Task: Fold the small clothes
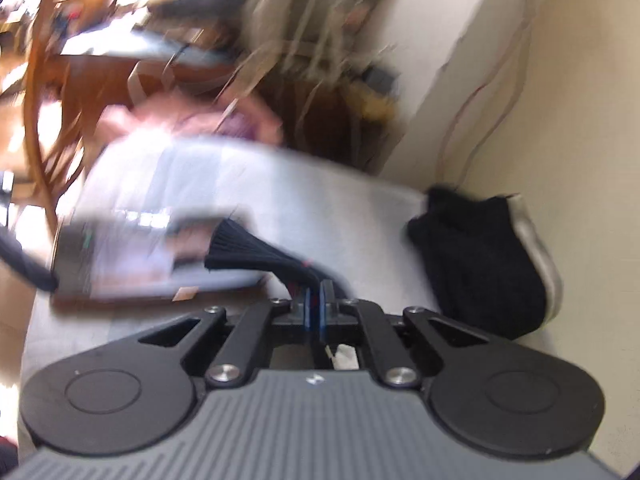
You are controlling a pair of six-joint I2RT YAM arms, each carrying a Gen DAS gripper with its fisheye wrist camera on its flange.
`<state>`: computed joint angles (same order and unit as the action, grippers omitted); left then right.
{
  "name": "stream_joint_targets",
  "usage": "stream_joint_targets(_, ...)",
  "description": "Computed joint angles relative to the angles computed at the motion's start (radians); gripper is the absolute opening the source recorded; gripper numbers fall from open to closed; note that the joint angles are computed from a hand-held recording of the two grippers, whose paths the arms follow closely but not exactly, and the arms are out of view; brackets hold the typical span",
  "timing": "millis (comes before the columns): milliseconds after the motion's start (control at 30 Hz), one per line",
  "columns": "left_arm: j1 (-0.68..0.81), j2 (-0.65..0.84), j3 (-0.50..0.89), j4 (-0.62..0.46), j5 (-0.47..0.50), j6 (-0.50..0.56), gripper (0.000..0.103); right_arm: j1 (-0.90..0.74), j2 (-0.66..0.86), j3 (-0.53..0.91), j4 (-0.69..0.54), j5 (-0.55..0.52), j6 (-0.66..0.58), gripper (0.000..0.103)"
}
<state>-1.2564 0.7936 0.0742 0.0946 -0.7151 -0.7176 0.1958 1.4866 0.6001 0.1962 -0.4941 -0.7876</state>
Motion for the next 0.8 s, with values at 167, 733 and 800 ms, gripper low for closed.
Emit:
stream_joint_targets(167, 0.214, 0.132, 0.099, 0.115, 0.132, 0.131, 0.075, -0.272, -0.132, 0.190, 0.000, -0.197, 0.301, 0.007)
stream_joint_targets(733, 0.474, 1.567, 1.692, -0.174, 0.465, 0.267, 0.063, -1.143, 0.576, 0.641, -0.023, -0.457, 0.538, 0.007)
stream_joint_targets(800, 0.459, 1.645, 1.779, -0.175, 0.456, 0.255, 0.059, -1.177, 0.658, 0.718, -0.057, -0.468, 0.541, 0.007)
